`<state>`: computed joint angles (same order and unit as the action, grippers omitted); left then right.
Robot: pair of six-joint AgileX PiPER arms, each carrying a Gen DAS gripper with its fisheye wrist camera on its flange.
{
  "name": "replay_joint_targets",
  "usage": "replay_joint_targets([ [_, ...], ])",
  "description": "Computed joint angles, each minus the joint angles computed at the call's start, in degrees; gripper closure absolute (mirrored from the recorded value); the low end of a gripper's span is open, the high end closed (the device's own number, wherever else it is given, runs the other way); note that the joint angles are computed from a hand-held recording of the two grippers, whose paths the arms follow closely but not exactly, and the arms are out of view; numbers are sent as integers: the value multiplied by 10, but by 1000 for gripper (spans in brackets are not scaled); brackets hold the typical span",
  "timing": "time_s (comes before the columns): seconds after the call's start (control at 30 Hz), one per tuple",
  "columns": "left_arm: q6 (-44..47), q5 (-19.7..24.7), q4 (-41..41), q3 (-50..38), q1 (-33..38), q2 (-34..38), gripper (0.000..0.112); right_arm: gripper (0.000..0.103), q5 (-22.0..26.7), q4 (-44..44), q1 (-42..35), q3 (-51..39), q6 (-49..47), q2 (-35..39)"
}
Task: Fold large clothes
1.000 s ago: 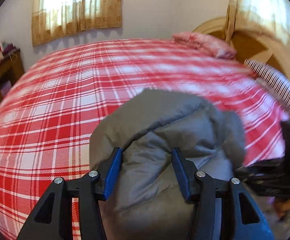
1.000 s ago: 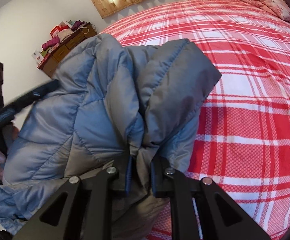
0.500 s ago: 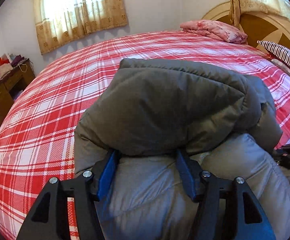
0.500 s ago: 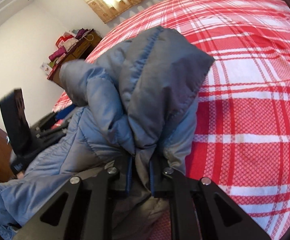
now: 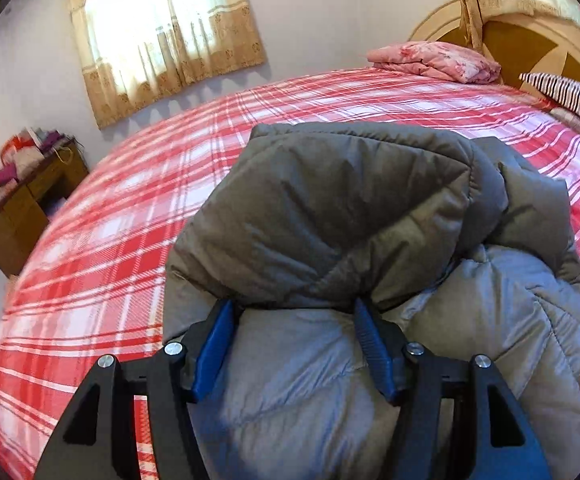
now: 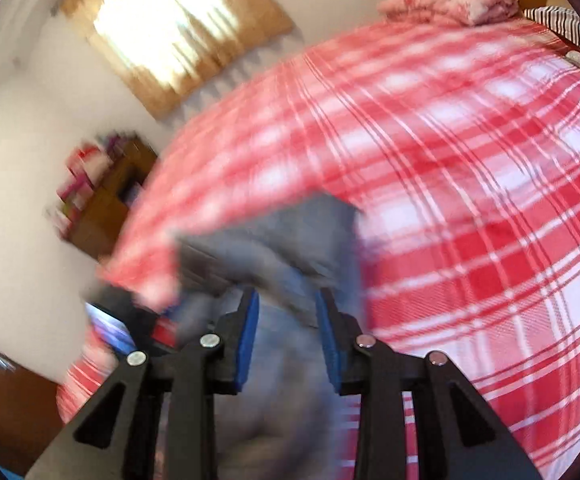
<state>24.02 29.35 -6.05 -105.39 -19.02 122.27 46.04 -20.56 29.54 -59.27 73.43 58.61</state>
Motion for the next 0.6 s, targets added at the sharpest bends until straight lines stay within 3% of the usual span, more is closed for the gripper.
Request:
replay_joint_targets([
  [0.03,-14,-6,16,6,-4,-4,49,68,-7,-15,10,-17,46,16],
  [0.13,-30,-9,31,14,-4,-8,49,67,-116,-32,-6,-21,165,82],
  [0.17,-26,-4,24,10,-2,-7,48,67,-123,-56,-6,-28,190,117],
  [0.27,13,28,-28,-17,15,4,45,68,-42,-172,21,-38,281,194],
  [0.37,45,58,-83,-45,31,18,42,75,-10,-204,22,-10,251,219],
  [0.43,57,80,-104,-64,38,28,41,82,-22,-227,19,25,239,213],
  [0.5,56,113,-100,-99,38,40,41,82,-71,-271,14,67,267,201],
  [0.6,85,165,-129,-167,45,60,41,80,-95,-349,28,89,327,223],
])
